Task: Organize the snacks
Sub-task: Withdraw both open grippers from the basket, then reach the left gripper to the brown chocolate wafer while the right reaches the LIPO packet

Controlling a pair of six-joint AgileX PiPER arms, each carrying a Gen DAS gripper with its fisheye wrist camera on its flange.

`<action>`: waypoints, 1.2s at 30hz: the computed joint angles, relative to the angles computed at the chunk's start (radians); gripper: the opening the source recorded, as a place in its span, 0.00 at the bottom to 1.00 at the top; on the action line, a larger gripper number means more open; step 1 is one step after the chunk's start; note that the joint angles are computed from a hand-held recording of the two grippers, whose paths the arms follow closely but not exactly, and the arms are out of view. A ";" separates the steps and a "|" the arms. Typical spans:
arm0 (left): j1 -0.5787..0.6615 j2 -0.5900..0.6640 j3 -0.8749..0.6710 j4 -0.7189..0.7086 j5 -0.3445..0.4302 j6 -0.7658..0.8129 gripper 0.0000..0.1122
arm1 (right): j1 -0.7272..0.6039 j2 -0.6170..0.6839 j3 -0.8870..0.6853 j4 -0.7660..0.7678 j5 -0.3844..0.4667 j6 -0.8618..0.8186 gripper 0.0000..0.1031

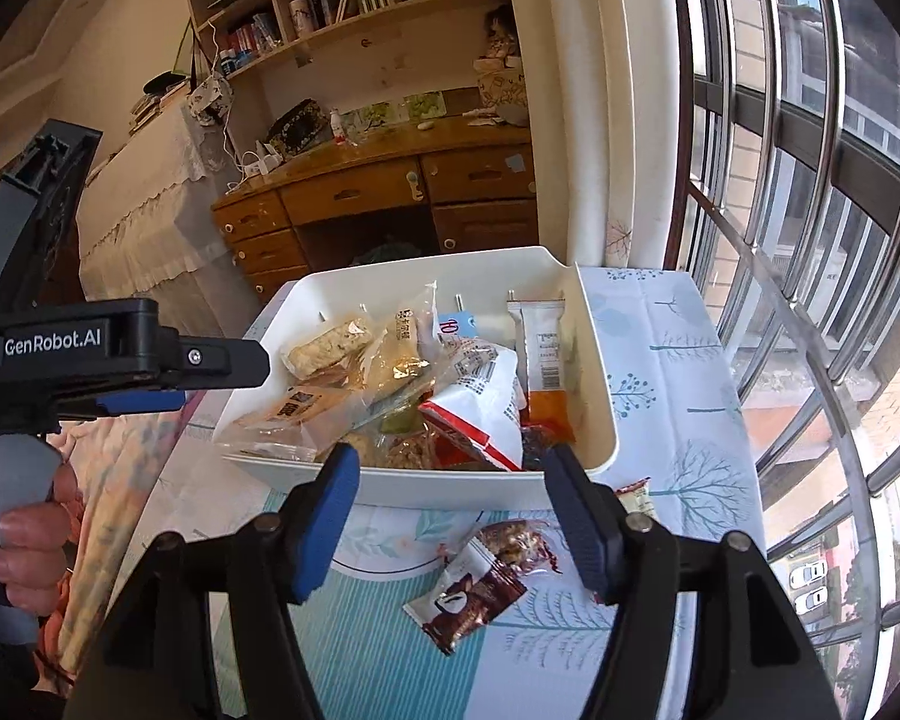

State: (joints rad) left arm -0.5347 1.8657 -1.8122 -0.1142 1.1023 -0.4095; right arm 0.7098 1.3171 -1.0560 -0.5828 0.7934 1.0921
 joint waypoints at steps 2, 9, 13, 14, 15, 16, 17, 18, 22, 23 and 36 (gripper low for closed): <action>-0.026 -0.014 0.025 0.020 -0.003 -0.037 0.85 | 0.003 -0.032 0.031 -0.007 0.006 -0.012 0.63; -0.112 -0.055 0.146 0.050 -0.036 -0.160 0.85 | 0.024 -0.123 0.134 -0.072 0.040 -0.026 0.63; -0.149 -0.051 0.192 0.049 -0.048 -0.191 0.85 | 0.029 -0.155 0.190 -0.099 0.058 -0.042 0.63; -0.158 -0.048 0.201 0.052 -0.051 -0.199 0.85 | 0.023 -0.159 0.200 -0.097 0.057 -0.053 0.63; -0.165 -0.045 0.207 0.053 -0.052 -0.203 0.85 | 0.016 -0.164 0.214 -0.096 0.053 -0.063 0.63; -0.174 -0.040 0.211 0.056 -0.053 -0.210 0.85 | 0.010 -0.169 0.228 -0.098 0.048 -0.069 0.63; -0.182 -0.033 0.214 0.058 -0.055 -0.213 0.85 | 0.007 -0.174 0.244 -0.103 0.045 -0.070 0.63; -0.191 -0.025 0.214 0.060 -0.056 -0.216 0.85 | -0.001 -0.176 0.259 -0.106 0.038 -0.078 0.63; -0.216 0.023 0.200 0.069 -0.052 -0.193 0.85 | -0.037 -0.178 0.321 -0.120 -0.008 -0.090 0.63; -0.225 0.038 0.192 0.076 -0.049 -0.188 0.85 | -0.043 -0.167 0.326 -0.125 -0.019 -0.088 0.63; -0.288 0.266 0.059 0.112 0.007 -0.122 0.84 | -0.272 -0.057 0.453 -0.119 -0.300 -0.200 0.64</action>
